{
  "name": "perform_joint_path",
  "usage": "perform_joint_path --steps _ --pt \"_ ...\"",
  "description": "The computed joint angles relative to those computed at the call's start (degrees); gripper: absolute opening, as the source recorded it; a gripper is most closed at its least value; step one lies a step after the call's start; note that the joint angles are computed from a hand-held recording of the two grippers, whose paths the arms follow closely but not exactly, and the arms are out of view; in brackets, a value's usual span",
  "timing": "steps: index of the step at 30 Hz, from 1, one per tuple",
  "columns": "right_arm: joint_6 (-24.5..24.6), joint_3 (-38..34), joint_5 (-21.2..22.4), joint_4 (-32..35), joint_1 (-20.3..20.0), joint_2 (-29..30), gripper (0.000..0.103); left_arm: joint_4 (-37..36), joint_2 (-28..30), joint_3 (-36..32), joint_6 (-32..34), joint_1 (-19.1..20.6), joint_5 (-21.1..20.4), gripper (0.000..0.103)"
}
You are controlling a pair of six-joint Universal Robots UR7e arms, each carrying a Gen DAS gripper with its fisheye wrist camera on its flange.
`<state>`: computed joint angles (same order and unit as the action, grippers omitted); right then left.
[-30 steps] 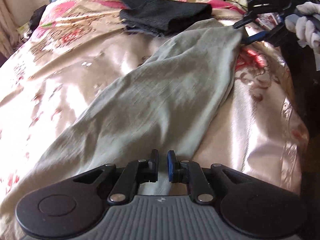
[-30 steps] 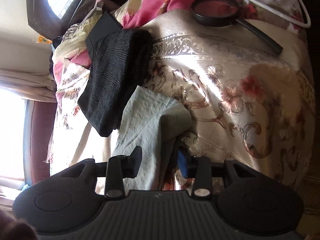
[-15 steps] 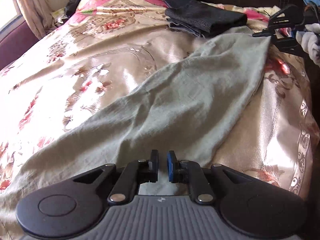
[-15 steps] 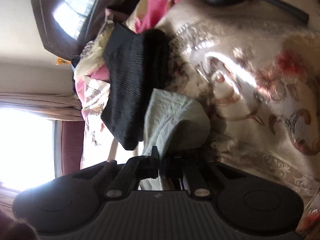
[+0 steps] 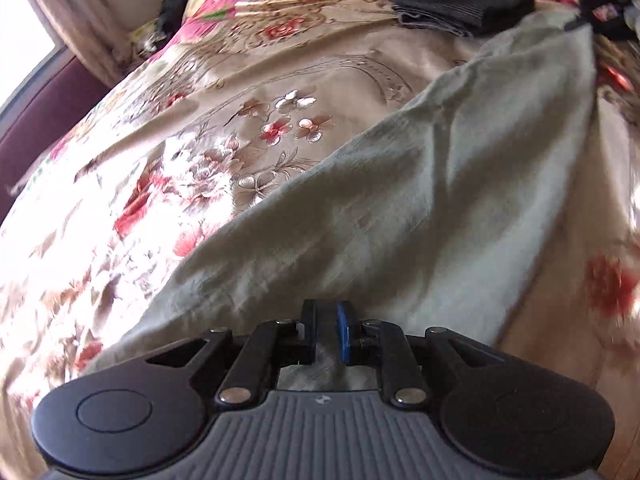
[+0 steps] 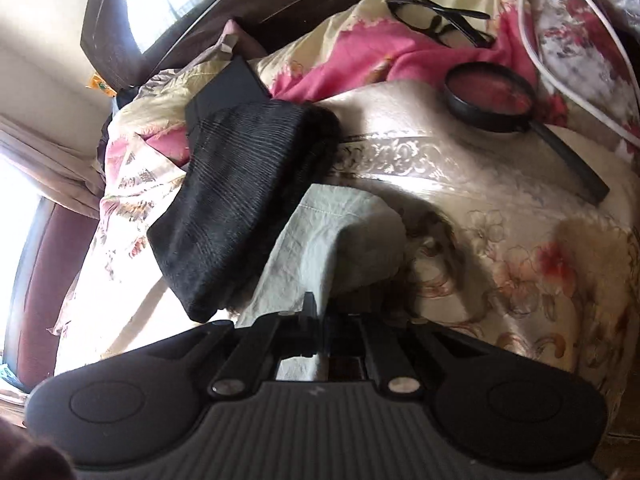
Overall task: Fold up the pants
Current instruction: 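Pull the pants edge taut with the right tool while the left tool holds, then lift the pants leg end with the right tool and fold it over the pants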
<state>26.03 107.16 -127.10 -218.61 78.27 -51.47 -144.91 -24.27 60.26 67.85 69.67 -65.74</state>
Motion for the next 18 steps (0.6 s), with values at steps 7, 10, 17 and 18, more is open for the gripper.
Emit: perform_joint_path --steps 7,10,17,18 --pt "-10.30 -4.65 -7.46 -5.29 5.76 4.37 0.004 5.28 -4.88 1.45 -3.11 1.75 -2.33 0.031" --pt "-17.12 -6.68 -6.94 -6.63 8.47 6.14 0.004 -2.46 -7.05 6.20 -7.63 2.97 -8.97 0.031" --pt "-30.28 -9.63 3.77 -13.20 10.18 12.07 0.004 -25.09 -8.96 19.52 -1.33 4.50 -8.72 0.031" --pt "-29.07 -10.04 4.09 -11.86 10.69 12.66 0.004 -26.91 -10.16 21.43 -1.06 4.15 -8.09 0.031"
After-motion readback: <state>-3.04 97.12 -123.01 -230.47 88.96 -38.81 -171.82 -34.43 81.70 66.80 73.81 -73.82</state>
